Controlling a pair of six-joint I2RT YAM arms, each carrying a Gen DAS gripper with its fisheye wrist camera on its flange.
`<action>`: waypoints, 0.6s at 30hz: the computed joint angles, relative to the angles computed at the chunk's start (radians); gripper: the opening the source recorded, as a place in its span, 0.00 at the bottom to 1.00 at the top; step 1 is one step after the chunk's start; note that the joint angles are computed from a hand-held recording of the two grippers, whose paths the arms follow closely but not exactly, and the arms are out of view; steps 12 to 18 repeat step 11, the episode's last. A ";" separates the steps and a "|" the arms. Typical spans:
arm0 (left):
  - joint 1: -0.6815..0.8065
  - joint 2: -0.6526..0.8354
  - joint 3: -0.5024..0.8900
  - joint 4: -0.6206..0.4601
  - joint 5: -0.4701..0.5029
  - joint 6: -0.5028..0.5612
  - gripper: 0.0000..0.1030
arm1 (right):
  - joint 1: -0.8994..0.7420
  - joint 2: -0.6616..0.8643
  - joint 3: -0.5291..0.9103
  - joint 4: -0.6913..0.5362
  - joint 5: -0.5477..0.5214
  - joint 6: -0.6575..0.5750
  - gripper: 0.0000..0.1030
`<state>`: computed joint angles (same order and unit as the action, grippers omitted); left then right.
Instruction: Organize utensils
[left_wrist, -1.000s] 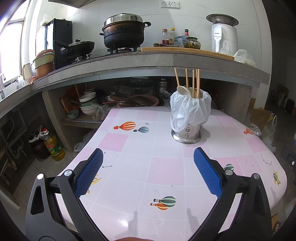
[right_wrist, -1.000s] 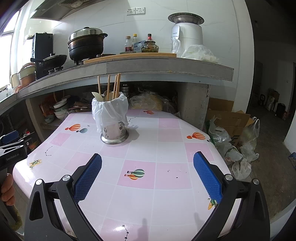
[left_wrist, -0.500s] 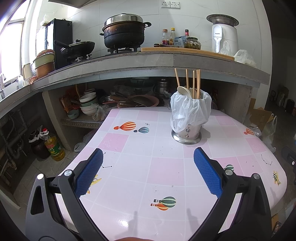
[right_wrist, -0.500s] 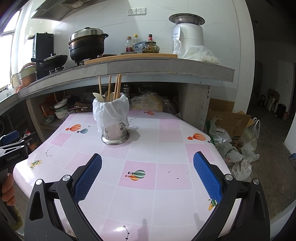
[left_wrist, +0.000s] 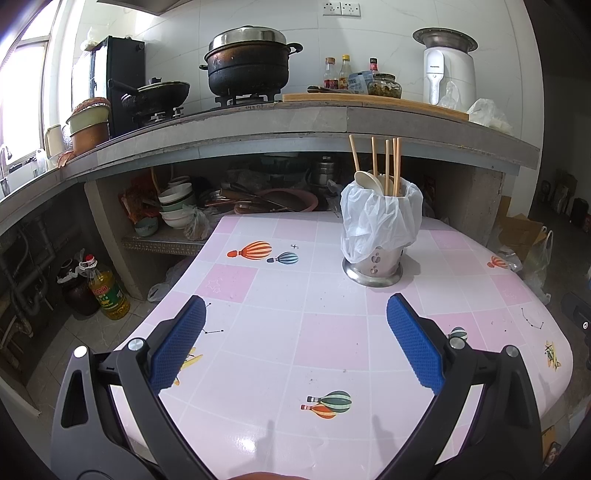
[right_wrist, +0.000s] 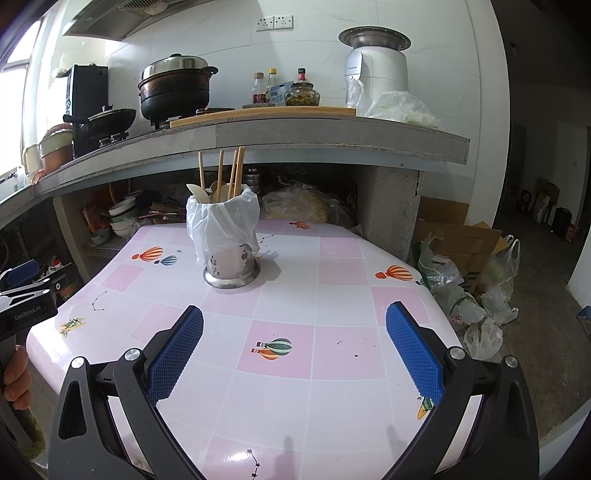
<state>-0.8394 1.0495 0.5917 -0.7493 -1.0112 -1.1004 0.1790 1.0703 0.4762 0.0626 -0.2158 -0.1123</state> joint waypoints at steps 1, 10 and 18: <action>-0.001 0.000 0.000 -0.001 0.000 -0.001 0.92 | 0.002 -0.001 -0.001 0.000 0.002 0.001 0.94; 0.003 -0.005 -0.008 0.006 0.007 0.004 0.92 | 0.003 0.000 0.001 -0.001 0.002 0.001 0.94; 0.001 -0.005 -0.009 0.005 0.007 0.000 0.92 | 0.005 0.000 0.001 -0.001 0.003 0.002 0.94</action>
